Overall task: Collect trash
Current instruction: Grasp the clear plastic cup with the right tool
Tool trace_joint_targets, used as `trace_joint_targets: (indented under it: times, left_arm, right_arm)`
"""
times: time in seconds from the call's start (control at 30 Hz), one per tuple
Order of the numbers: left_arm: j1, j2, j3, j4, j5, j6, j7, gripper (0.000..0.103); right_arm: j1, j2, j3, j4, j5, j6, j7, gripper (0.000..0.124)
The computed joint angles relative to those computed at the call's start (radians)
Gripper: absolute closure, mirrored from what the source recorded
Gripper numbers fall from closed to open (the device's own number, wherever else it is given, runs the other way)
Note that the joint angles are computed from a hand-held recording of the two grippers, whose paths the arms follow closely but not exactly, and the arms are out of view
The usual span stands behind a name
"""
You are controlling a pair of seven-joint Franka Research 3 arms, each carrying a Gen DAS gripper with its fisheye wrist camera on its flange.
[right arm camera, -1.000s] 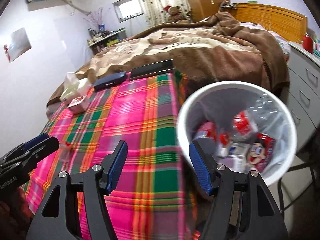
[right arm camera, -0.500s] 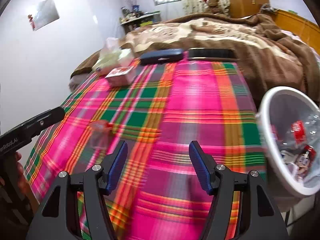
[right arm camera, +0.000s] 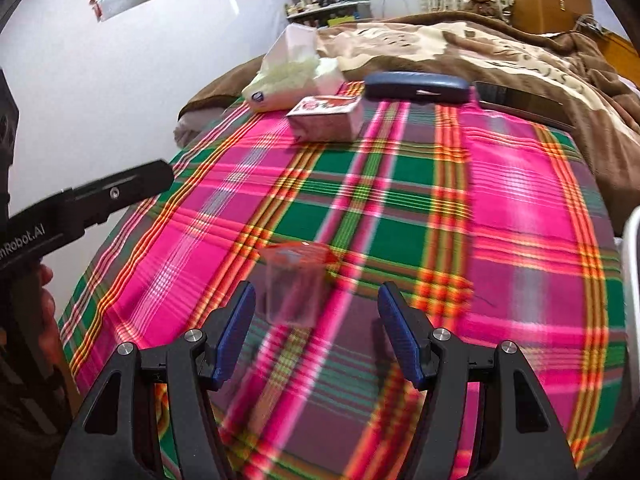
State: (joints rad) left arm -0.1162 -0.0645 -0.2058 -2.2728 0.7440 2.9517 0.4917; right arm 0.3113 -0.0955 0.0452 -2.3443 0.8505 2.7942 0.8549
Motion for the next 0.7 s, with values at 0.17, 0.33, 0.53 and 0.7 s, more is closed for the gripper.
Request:
trace_joint_targets:
  times: [0.17,0.33,0.53,0.7]
  left_arm:
    - [-0.007,0.041,0.021,0.022,-0.117,0.028,0.127,0.036]
    - [-0.016,0.102,0.027,0.087,-0.185,0.013,0.223,0.036]
    - [-0.013,0.202,0.008,0.196,-0.35,0.007,0.435,0.036]
    - [-0.02,0.3,0.004,0.317,-0.421,-0.027,0.551,0.036]
  right_arm:
    - [0.002,0.041,0.014,0.028,-0.038,0.016,0.036,0.066]
    - [-0.009,0.06,0.016,0.044,-0.065,0.024,0.067,0.093]
    - [-0.029,0.07,0.009,0.048,-0.082,0.058,0.113,0.094]
    - [-0.049,0.068,0.001,0.043,-0.117,0.08,0.16,0.094]
